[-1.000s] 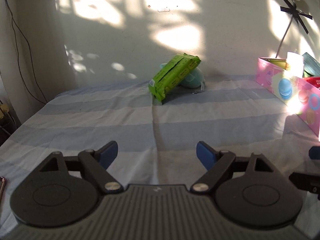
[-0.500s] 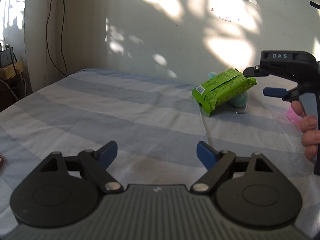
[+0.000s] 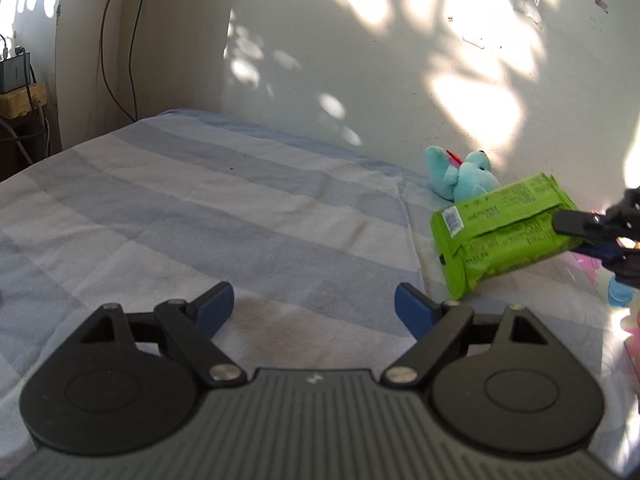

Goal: Organize objects
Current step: 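Grasp the green wet-wipe pack with the right gripper, then place the green wet-wipe pack into the tin and release it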

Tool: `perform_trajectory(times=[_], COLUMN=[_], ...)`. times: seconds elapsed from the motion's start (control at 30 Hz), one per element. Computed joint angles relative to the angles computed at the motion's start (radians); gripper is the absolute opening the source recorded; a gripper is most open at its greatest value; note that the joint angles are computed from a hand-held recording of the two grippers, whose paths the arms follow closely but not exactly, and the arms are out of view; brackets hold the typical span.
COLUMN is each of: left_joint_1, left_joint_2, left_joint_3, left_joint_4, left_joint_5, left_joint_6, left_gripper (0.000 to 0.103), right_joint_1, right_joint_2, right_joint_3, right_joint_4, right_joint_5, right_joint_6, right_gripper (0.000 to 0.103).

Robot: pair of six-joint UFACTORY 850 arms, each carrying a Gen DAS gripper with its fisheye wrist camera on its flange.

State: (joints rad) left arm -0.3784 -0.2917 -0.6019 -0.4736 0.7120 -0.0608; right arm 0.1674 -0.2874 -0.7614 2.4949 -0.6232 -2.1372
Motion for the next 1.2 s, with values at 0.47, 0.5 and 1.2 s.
perform_trajectory(times=[0.47, 0.5, 1.2], left_joint_1=[-0.086, -0.087, -0.336], left_joint_2=[0.031, 0.054, 0.133], left_joint_3=[0.052, 0.065, 0.093], left_joint_4=[0.035, 0.102, 0.479], left_joint_5=[0.099, 0.069, -0.097], left_joint_6=[0.123, 0.058, -0.246], left_gripper=[0.088, 0.088, 0.068], right_joint_1=[-0.417, -0.412, -0.094], right_joint_2=[0.514, 0.572, 0.570], right_joint_3=[0.637, 0.670, 0.690], right_joint_4=[-0.383, -0.330, 0.192], right_joint_5=[-0.169, -0.128, -0.041], right_joint_6=[0.133, 0.054, -0.779], right_gripper=[0.050, 0.053, 0.052])
